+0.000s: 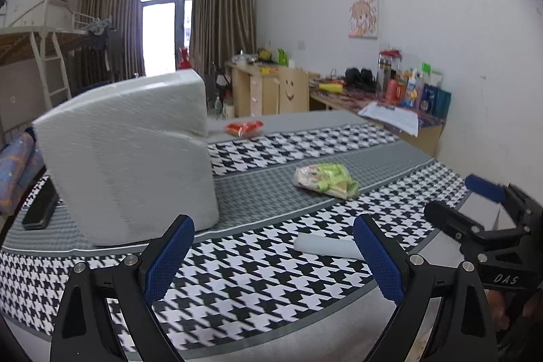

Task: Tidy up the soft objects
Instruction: 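Move the left tool down toward the white stick on the table, then close the left tool on the white stick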

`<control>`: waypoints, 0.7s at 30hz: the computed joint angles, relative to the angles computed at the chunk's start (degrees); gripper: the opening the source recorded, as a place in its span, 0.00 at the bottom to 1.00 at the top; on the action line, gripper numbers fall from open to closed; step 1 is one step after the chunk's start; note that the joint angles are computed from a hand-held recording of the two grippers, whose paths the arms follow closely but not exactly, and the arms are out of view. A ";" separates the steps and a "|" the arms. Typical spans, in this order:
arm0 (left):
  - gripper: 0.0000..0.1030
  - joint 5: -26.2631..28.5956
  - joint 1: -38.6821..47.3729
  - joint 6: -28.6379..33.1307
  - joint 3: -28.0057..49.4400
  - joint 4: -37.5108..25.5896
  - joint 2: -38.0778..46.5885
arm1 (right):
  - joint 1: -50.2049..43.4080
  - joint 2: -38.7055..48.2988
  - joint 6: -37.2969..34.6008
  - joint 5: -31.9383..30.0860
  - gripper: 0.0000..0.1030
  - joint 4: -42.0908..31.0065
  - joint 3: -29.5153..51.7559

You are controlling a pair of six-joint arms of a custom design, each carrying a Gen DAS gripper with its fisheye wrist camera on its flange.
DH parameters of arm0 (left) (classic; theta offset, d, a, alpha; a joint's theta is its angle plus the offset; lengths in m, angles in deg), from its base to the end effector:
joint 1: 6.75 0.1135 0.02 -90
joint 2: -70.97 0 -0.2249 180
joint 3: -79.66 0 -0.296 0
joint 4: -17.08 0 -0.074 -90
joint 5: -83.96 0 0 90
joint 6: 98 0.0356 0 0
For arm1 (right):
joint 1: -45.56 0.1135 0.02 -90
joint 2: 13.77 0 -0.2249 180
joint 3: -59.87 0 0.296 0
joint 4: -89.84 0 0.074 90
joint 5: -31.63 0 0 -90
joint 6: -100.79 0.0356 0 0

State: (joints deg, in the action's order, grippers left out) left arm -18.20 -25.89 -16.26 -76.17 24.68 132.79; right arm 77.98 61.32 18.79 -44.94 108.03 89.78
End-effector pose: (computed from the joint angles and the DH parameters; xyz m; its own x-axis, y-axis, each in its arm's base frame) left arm 0.2314 -0.0724 0.0765 -0.4895 0.0212 -0.8718 0.0788 0.9967 -0.0200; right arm 0.2303 0.1365 0.0716 -0.4276 -0.1112 -0.8971 -0.2901 0.9568 0.0196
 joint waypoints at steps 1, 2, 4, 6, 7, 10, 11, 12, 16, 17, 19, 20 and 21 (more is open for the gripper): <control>0.92 0.35 -0.06 -0.07 1.10 0.39 2.12 | -0.59 0.71 -0.52 -0.63 1.00 0.01 0.58; 0.92 0.47 -0.14 -0.36 2.38 0.89 4.58 | -1.33 1.53 -1.15 -1.38 1.00 0.00 1.25; 0.92 0.62 -0.70 -1.05 4.72 1.22 8.67 | -3.12 3.14 -2.40 -3.50 1.00 0.00 2.45; 0.92 1.89 -1.09 -2.45 7.78 0.87 13.45 | -5.09 4.36 -3.19 -5.95 1.00 -0.33 3.52; 0.92 1.87 -1.37 -3.33 8.58 0.67 14.79 | -6.10 4.82 -3.42 -7.07 1.00 -0.73 4.06; 0.92 0.13 -3.50 -7.24 13.60 -2.32 21.33 | -8.58 6.62 -4.31 -9.50 1.00 -2.69 6.49; 0.92 -0.77 -4.28 -8.39 14.92 -3.20 23.06 | -9.16 7.22 -5.04 -9.83 1.00 -3.16 7.36; 0.92 -1.13 -4.72 -9.24 15.92 -3.57 24.32 | -9.55 7.48 -5.50 -10.15 1.00 -3.51 7.88; 0.91 -3.35 -5.35 -14.38 19.20 -5.43 27.56 | -11.59 8.75 -7.50 -11.94 1.00 -5.08 10.09; 0.88 -4.22 -5.49 -16.19 20.37 -6.62 28.56 | -11.59 8.75 -7.50 -11.94 1.00 -5.08 10.09; 0.83 -4.75 -5.80 -19.46 22.27 -8.14 30.49 | -12.58 9.22 -7.71 -13.19 1.00 -5.43 10.51; 0.81 -5.09 -6.07 -20.54 22.95 -8.83 31.09 | -13.02 9.57 -8.01 -13.97 1.00 -5.66 10.73; 0.79 -5.65 -6.50 -22.01 24.12 -9.71 32.26 | -13.28 9.67 -8.23 -14.23 1.00 -5.53 10.70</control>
